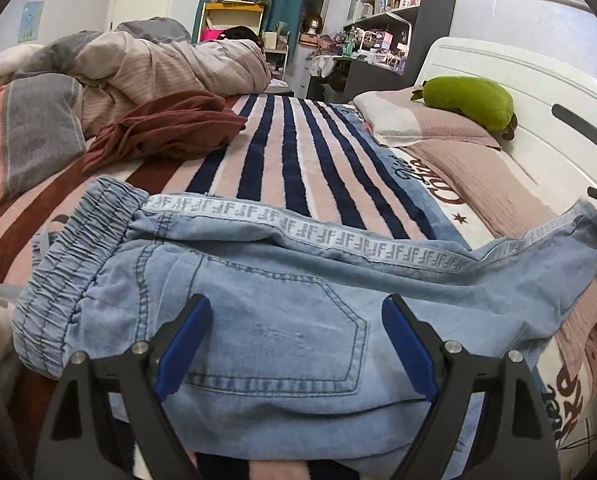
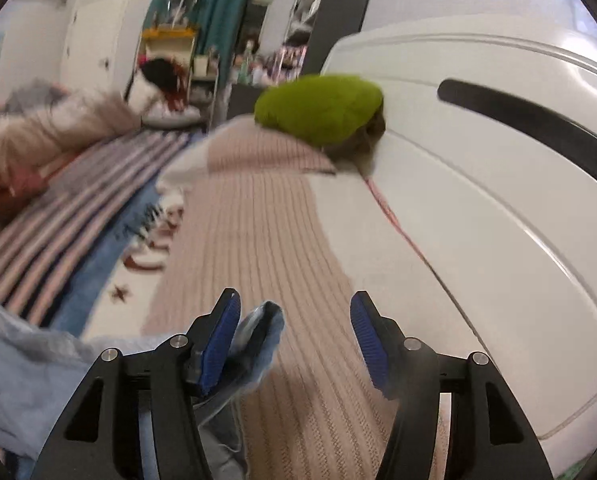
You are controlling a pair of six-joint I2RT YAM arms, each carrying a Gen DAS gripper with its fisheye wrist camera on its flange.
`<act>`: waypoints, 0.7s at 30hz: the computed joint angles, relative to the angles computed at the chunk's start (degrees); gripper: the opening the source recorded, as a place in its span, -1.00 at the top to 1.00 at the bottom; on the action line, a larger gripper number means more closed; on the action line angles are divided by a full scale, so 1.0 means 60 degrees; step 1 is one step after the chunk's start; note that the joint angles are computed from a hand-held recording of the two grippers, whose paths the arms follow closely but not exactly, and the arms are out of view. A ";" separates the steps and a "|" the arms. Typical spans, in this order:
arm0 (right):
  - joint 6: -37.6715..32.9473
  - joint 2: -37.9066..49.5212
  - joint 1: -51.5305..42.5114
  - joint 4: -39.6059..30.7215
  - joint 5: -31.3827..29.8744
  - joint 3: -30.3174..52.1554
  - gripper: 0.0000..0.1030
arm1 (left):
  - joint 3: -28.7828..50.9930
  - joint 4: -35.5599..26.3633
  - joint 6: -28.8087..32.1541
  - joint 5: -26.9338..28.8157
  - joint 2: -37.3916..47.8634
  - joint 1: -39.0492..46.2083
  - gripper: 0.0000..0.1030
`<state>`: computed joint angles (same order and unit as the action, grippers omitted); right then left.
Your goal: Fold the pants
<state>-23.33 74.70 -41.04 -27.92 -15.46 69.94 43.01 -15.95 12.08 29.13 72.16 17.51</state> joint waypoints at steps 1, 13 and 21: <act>0.0099 -0.0251 -0.0153 -0.0027 -0.0299 -0.0049 -0.18 | -0.0011 -0.0062 -0.0023 0.0043 -0.0075 0.0018 -0.65; -0.0944 -0.1721 -0.1367 -0.3232 -0.3133 -0.2167 -0.20 | -0.0008 -0.1287 0.0635 0.1100 -0.0376 0.1875 -0.65; -0.0087 -0.1776 -0.2276 -0.2110 -0.4231 -0.3603 -0.23 | 0.0263 -0.2394 0.1712 0.1793 0.0324 0.3198 -0.65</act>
<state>-23.85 64.04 -54.69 -40.57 -40.84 48.32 44.59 -30.31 22.35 39.89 74.11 36.70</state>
